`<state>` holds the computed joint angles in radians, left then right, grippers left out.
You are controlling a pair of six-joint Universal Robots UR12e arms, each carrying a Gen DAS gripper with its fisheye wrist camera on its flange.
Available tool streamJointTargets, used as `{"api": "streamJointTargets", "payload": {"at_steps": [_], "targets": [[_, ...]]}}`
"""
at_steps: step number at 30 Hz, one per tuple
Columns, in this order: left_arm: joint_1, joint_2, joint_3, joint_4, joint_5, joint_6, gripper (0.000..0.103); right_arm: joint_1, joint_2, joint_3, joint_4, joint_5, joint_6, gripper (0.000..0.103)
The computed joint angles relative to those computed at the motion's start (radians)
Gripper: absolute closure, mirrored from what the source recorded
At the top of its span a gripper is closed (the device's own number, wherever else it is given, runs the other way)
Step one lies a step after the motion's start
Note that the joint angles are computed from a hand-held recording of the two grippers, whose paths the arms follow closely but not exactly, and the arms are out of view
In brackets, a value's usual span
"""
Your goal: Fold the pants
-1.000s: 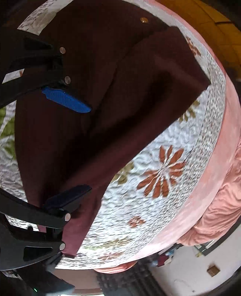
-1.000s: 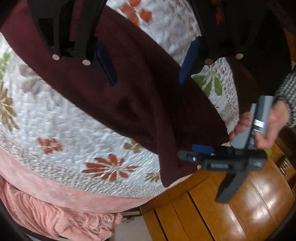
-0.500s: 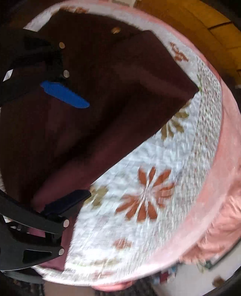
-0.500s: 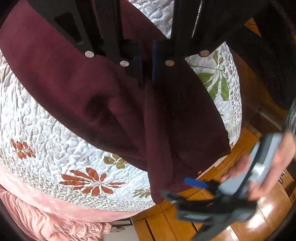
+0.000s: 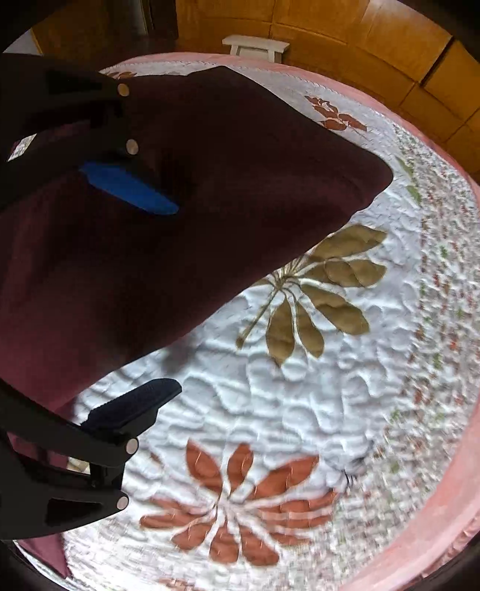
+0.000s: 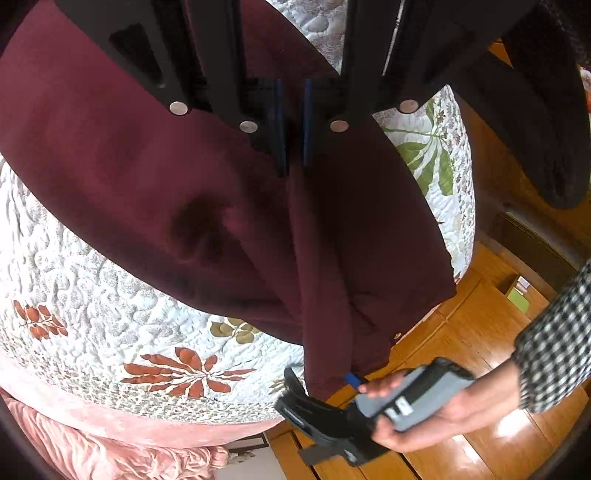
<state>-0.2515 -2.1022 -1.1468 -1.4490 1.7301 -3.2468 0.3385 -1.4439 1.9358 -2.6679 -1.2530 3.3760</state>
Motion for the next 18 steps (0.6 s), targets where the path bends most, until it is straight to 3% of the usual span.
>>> {"api": "streamJointTargets", "payload": {"at_steps": [3, 5, 6, 8, 12, 18], "targets": [[0.014, -0.011, 0.013, -0.03, -0.03, -0.02, 0.019, -0.003, -0.001, 0.004, -0.007, 0.006, 0.002, 0.095], [0.026, 0.0, 0.001, -0.017, -0.041, -0.056, 0.05, -0.003, -0.002, 0.006, -0.01, 0.005, 0.003, 0.095], [0.031, 0.005, -0.003, -0.015, -0.046, -0.057, 0.055, -0.002, -0.002, 0.006, -0.011, 0.001, 0.002, 0.095], [0.048, 0.027, -0.027, 0.002, -0.088, -0.042, 0.08, 0.0, -0.004, 0.007, -0.011, -0.005, 0.003, 0.095], [0.084, 0.112, -0.131, 0.119, -0.158, -0.054, 0.088, -0.002, -0.013, 0.009, -0.01, -0.012, 0.009, 0.095], [0.123, 0.328, -0.401, 0.456, -0.183, -0.02, 0.089, -0.002, -0.039, 0.008, 0.002, -0.019, 0.003, 0.095]]}}
